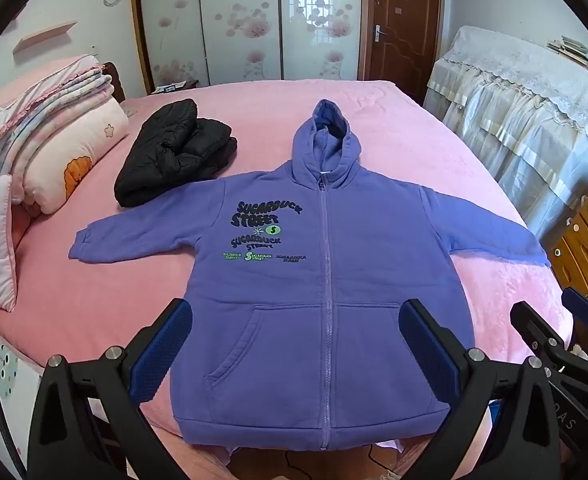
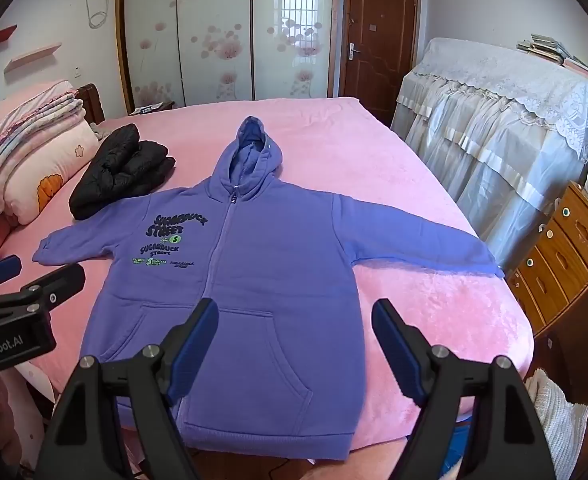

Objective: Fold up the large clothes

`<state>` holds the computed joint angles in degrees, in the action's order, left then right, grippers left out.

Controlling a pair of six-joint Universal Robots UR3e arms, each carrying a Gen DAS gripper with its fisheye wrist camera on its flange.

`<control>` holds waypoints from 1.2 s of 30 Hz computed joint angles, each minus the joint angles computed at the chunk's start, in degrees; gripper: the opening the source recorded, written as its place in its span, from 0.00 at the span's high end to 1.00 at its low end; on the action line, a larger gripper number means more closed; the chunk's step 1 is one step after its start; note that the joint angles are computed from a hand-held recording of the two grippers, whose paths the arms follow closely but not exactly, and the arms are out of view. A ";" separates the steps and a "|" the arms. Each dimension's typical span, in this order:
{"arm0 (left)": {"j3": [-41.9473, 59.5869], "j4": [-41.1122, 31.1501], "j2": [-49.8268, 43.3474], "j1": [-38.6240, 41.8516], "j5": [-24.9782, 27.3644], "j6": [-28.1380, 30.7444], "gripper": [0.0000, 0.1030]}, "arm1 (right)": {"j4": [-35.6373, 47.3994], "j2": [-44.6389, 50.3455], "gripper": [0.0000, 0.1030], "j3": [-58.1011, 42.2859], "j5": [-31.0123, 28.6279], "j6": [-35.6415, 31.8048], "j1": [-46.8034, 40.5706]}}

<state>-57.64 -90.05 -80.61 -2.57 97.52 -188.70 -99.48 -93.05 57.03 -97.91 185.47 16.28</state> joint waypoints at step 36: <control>-1.94 -0.75 1.16 1.75 -4.55 0.32 0.01 | -2.55 -4.93 0.24 5.48 4.67 -0.30 -3.39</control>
